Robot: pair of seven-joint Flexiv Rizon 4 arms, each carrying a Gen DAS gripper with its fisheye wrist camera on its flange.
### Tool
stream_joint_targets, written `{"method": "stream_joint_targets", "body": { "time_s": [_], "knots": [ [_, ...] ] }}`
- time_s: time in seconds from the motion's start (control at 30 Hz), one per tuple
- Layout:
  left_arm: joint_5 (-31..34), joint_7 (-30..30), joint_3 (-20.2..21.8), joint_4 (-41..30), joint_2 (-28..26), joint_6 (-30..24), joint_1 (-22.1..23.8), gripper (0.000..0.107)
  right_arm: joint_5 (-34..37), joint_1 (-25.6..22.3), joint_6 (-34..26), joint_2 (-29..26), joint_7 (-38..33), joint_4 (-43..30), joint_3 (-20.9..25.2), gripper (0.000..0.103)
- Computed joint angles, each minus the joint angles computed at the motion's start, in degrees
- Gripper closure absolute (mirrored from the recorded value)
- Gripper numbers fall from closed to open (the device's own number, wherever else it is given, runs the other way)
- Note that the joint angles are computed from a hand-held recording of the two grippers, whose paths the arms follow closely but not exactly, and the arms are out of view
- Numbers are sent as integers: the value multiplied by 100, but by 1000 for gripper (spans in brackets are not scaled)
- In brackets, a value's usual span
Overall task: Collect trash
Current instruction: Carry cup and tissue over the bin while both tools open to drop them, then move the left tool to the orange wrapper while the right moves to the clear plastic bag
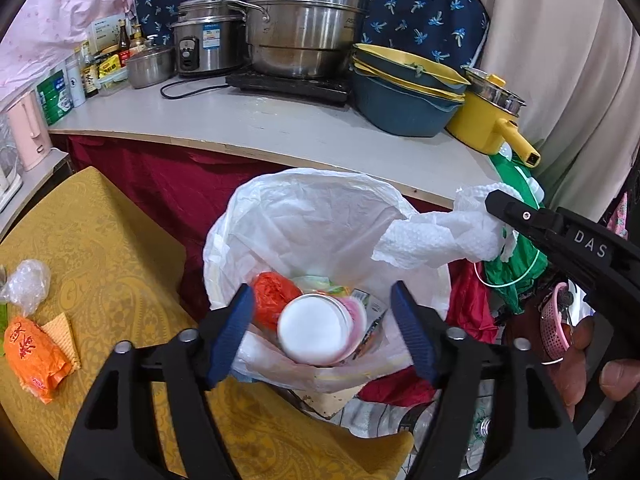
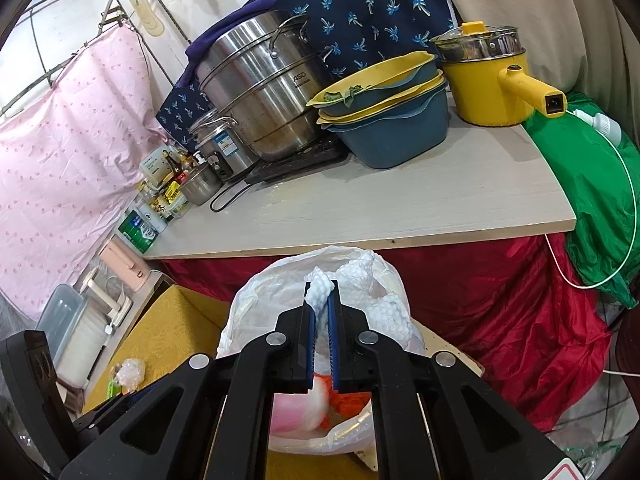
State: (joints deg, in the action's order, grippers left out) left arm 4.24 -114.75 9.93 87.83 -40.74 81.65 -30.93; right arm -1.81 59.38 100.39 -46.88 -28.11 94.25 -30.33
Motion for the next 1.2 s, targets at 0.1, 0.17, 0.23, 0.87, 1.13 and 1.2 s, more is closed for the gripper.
{"method": "stream_joint_targets", "body": {
  "time_s": [0.1, 0.17, 0.23, 0.87, 1.13, 1.2],
  "knots": [
    [-14, -66, 36, 48, 33, 24, 8, 33, -55, -63, -35, -42, -13, -129, 72, 97],
    [3, -126, 102, 80, 58, 25, -14, 33, -108, -123, -60, -71, -18, -230, 147, 97],
    [20, -181, 141, 128, 93, 27, -18, 32, -188, -206, -104, -107, -27, -358, 255, 97],
    [403, -1164, 896, 835, 544, 331, -303, 17, -615, -160, -269, -273, 258, -815, 258, 66],
    [798, -1726, 1451, 1086, 759, 310, -657, 17, -792, -161, -318, -240, 200, -932, 426, 66],
    [924, -1900, 1563, 1165, 835, 294, -710, 17, -847, -159, -330, -234, 185, -975, 481, 66]
  ]
}}
